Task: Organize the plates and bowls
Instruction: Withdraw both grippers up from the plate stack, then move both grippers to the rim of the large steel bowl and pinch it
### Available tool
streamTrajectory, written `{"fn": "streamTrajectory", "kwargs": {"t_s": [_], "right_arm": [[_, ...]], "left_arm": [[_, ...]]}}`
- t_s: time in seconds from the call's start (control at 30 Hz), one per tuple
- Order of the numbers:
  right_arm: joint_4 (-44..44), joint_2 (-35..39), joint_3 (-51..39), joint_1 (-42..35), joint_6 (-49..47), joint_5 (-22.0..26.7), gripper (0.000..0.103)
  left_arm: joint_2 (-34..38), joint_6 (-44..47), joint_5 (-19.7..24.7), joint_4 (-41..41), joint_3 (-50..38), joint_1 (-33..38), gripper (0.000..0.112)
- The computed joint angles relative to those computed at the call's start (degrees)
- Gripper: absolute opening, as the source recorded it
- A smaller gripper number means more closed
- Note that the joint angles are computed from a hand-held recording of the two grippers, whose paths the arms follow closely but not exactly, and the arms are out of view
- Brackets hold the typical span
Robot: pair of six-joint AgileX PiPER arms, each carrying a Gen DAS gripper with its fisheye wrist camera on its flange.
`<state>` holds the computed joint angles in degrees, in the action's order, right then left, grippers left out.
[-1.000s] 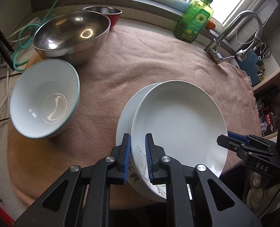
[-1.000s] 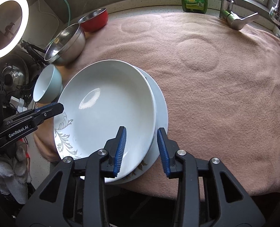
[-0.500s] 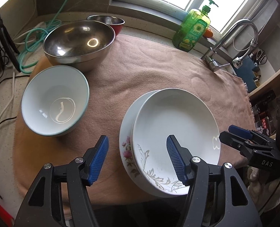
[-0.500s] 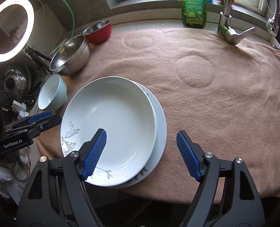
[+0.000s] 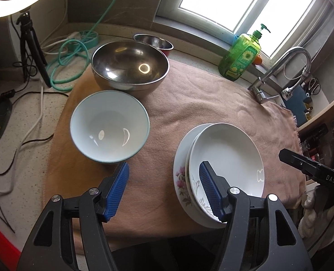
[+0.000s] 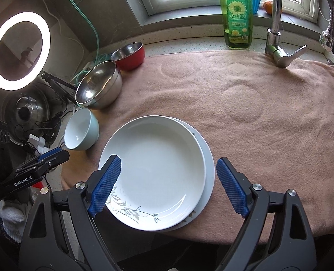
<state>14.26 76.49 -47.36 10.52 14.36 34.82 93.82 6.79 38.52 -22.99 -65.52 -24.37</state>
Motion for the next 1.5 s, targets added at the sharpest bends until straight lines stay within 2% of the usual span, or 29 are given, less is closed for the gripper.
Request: {"fn": "streamTrajectory", "kwargs": {"t_s": [0.17,0.37,0.6,0.7,0.97,1.07,1.23,1.5], "right_arm": [[3.1,3.6,-6.0,-1.3,-5.3,2.1,0.089],[11.4,10.9,-14.2,-4.4,-16.6,4.9,0.089],[16.5,17.1,-21.4,-6.0,-22.8,7.9,0.089],[16.5,19.8,-25.2,-5.8,-22.5,9.2,0.089],[14.0,27.0,-34.1,-3.8,-15.8,9.7,0.089],[13.9,30.3,-37.1,-3.1,-12.5,9.4,0.089],[13.8,35.8,-42.8,-1.9,-7.9,10.6,0.089],[11.7,44.8,-55.0,0.1,-2.7,14.7,0.089]], "left_arm": [[0.7,-1.9,1.2,1.1,-2.6,2.1,0.064],[3.2,-5.0,1.4,1.5,-6.5,4.7,0.064],[6.5,-10.1,1.4,3.9,-11.3,5.9,0.064],[8.0,-11.3,2.4,5.8,-14.4,6.0,0.064],[17.3,-6.0,8.7,3.2,-27.5,9.8,0.064],[23.0,-3.4,13.2,0.2,-34.6,12.0,0.064],[30.5,-1.4,18.5,0.5,-45.2,13.1,0.064],[39.9,-0.3,28.0,-1.4,-60.2,15.4,0.064]]}}
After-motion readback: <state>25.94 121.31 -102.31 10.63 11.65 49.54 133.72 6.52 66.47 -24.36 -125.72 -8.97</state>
